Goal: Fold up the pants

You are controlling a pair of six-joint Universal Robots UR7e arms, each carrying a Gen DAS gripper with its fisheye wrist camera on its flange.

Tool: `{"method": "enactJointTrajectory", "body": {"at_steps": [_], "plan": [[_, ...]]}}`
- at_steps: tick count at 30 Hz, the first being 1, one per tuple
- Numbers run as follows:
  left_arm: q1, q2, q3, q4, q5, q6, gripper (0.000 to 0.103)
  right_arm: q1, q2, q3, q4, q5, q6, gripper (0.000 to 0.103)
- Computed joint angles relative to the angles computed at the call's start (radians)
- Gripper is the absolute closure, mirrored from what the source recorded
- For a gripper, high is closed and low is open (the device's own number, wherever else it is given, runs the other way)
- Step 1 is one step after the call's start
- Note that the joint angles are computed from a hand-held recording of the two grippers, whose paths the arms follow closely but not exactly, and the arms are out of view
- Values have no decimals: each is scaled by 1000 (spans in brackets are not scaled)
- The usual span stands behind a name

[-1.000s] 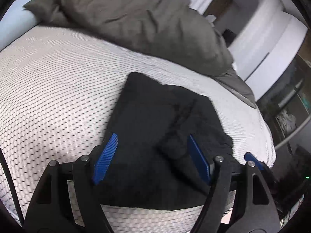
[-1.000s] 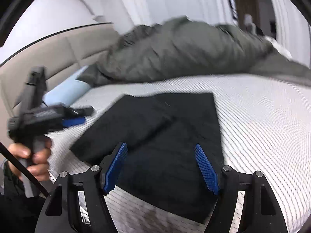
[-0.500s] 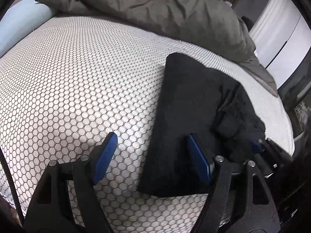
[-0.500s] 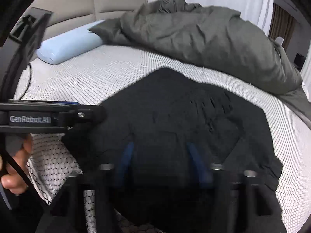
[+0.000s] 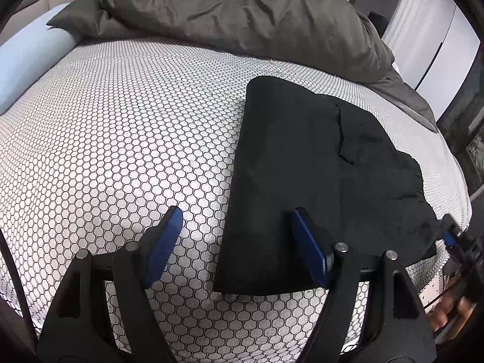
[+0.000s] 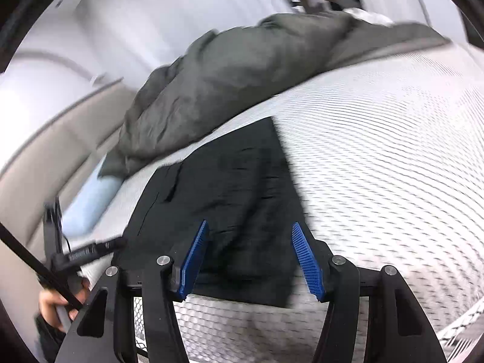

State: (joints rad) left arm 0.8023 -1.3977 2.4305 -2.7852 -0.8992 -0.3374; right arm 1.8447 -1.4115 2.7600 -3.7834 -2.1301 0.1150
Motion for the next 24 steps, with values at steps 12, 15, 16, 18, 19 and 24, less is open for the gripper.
{"method": "enactJointTrajectory", "body": {"at_steps": [12,15,16,18,19,24], "plan": [[0,8,-7,9,6,-3,28,-187,-77,-49,309,294,-41,44],[0,27,-14,-2,14,2,28,-219,-111,-30,312,352,-39,49],[0,33,-15,-5,17,3,28,-189,-84,-41,298,307,-63,56],[-5,40,-17,-3,26,-5,28,-103,-28,-70,280,199,-110,80],[-8,41,-17,-2,30,-10,28,-58,2,-86,254,153,-144,83],[-28,29,2,-10,41,-7,28,82,30,-131,200,79,-213,88]]}}
